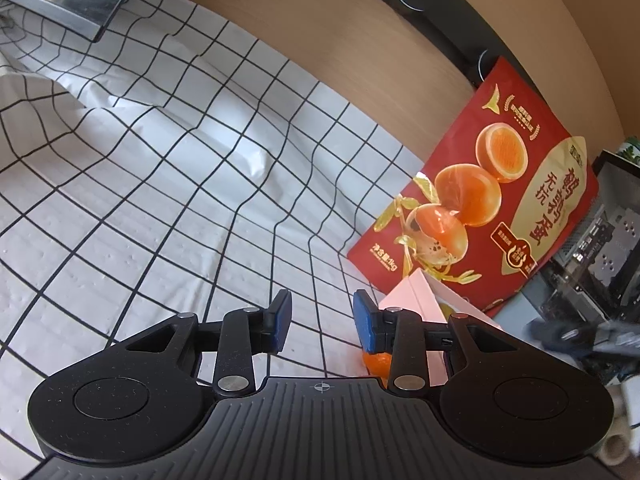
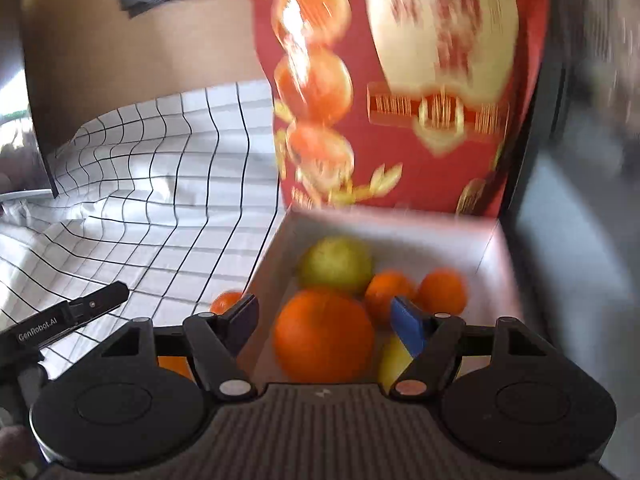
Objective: Organize fruits
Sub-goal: 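Carry the large orange and tangerine over the pink box and open both tools, then grasp a tangerine on the cloth with the right tool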
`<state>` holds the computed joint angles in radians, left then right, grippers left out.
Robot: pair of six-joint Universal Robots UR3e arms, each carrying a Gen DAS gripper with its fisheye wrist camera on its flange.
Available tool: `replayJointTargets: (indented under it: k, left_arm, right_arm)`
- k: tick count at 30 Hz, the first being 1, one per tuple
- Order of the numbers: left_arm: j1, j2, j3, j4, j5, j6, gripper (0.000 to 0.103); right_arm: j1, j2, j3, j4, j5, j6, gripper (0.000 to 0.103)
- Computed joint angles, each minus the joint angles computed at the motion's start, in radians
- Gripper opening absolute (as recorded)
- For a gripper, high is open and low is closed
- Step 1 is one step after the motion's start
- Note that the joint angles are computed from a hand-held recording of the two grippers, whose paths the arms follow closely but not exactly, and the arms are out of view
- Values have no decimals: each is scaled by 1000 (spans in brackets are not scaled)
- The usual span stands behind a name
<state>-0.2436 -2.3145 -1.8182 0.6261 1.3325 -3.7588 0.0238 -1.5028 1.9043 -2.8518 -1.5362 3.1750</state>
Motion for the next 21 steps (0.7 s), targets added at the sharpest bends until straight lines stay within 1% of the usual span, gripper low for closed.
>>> replayJointTargets:
  k: [2,3,4,6,8,9,10,11,12,14,16,19,20,21]
  left_arm:
    - [1,-1,0,1,-2,-2,38]
    - [2,0,0,0,-3,1,38]
    - [1,1,-1,0,-3,5,38]
    - [-3,3,-3,3,7,11,38]
    - [-10,7,-5,10,30,15,38]
    - [-14,9,-10,19,48,14,38]
    - [-17,11,-14,26,67,14,38]
    - [-22,14,-21,37,95,13,38]
    - [-26,18,-29,47,125,10,38]
    - [-30,23,-43,69,175,-2,38]
    - [-27,26,-55,90,206,-19,38]
    - [-18,29,-66,110,213,-39,38]
    - [-15,29,-69,115,210,-40,38]
    - [-16,30,-69,115,210,-36,38]
  right_arm:
    - [-21,-64,51,-51,62,-11,77]
    - [-31,-98,83,-78,94,-13,82]
    - [-32,-132,122,-113,113,-19,85]
    - [-21,-181,181,-142,139,-50,85]
    - [-3,-207,225,-132,171,-79,84]
    - [-1,-214,250,-130,204,-89,78]
    - [6,-209,258,-111,242,-107,65]
    - [22,-193,242,-80,260,-121,59]
    - [45,-158,208,-46,269,-130,55]
    - [105,-66,116,-3,240,-110,55]
    - [165,51,-10,39,179,-72,56]
    - [233,216,-178,76,75,-36,56]
    - [246,259,-213,77,47,-36,57]
    - [271,305,-248,64,-9,-36,59]
